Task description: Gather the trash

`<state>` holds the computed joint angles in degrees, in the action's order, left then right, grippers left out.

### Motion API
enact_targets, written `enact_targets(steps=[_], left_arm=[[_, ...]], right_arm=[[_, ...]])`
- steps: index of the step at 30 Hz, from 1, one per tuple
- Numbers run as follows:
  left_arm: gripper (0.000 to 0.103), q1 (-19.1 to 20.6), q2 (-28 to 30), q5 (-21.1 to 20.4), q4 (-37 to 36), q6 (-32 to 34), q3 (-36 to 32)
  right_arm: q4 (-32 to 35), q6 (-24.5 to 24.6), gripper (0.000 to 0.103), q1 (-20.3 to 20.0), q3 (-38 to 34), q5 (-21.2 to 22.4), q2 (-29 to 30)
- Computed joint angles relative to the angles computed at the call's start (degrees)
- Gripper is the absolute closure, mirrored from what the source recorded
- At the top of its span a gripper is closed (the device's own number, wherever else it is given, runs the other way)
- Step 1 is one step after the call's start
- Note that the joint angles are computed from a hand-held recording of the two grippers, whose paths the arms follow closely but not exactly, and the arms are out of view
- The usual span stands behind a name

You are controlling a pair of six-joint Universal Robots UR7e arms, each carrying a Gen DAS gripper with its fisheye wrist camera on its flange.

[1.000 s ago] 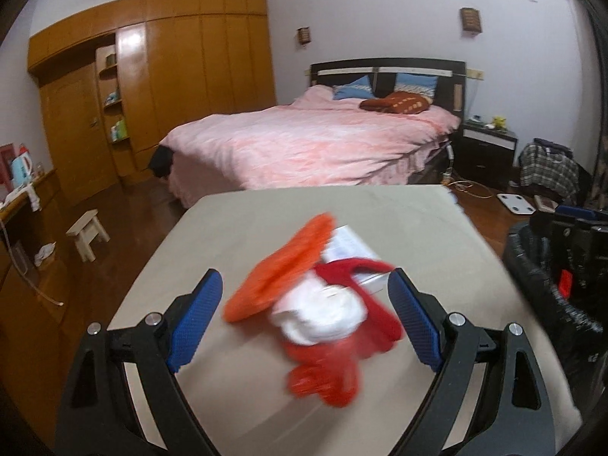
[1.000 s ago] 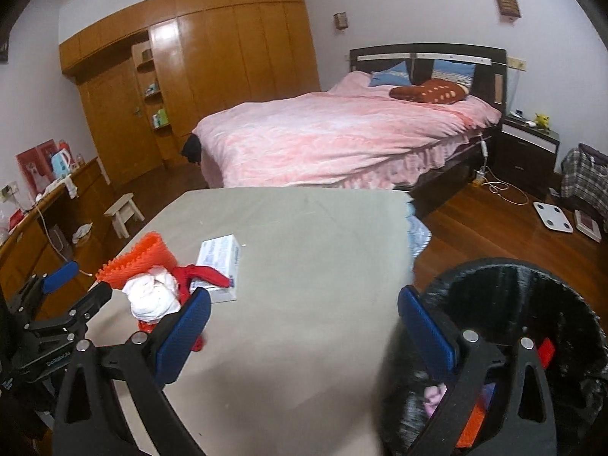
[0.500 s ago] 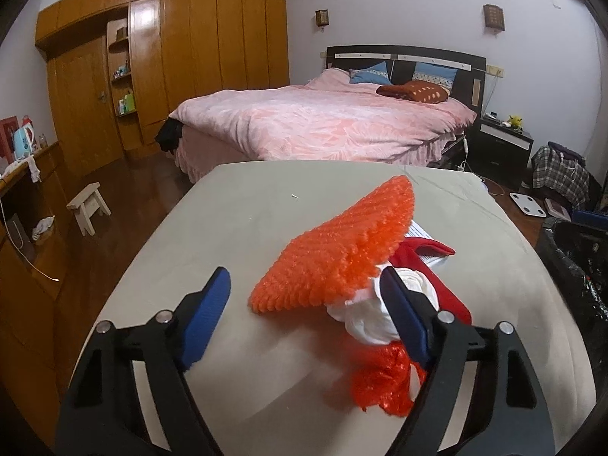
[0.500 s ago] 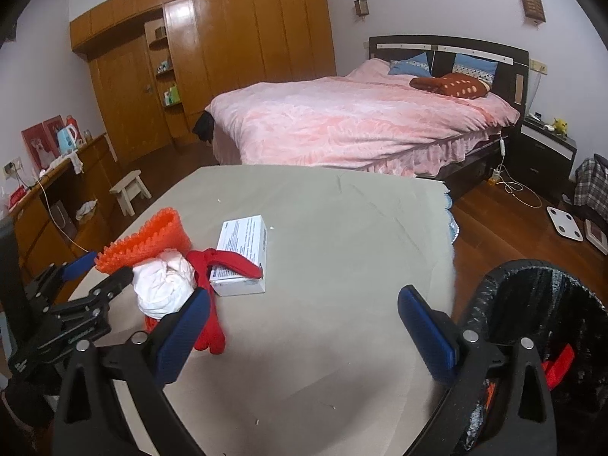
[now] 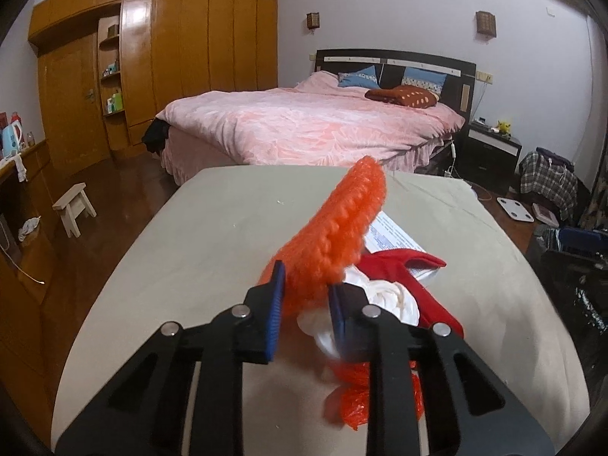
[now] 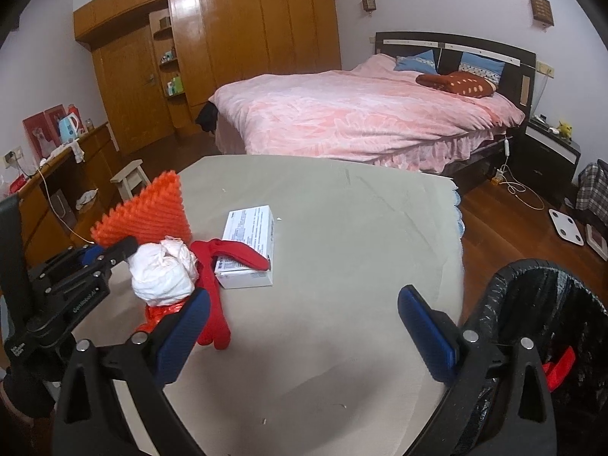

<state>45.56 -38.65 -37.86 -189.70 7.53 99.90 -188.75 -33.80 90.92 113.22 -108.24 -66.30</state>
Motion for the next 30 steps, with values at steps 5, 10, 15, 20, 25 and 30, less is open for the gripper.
enact_targets(steps=[5,10,15,20,25,30], left_arm=[[0.090,-0.74,-0.78,1.41,-0.52,-0.81,0.63],[0.091,-1.42,-2.50,3.22,-0.58,-2.36,2.35],[0.091,-2.14,-4.77,5.70,-0.19,-3.57,4.53],[0.091,-2.29,-6.67,8.27,-0.27,-4.78,6.27],[0.091,-1.80,-7.76,9.37,0.20,-6.01,7.43],[0.091,-1.03,-8.48,9.86,0.38,-6.07,8.30]], right_arm=[[0.17,0.22,0.006,0.30,-0.25,0.83,0.12],[-0.20,0.31,0.006,1.06,-0.32,1.76,0.75],[-0.51,0.39,0.006,2.26,-0.60,3.38,1.92],[-0.96,0.54,0.009,3.89,-1.43,5.23,3.99],[-1.43,0.67,0.014,5.25,-2.68,6.44,6.68],[-2.36,0.59,0.018,6.03,-3.62,6.24,9.76]])
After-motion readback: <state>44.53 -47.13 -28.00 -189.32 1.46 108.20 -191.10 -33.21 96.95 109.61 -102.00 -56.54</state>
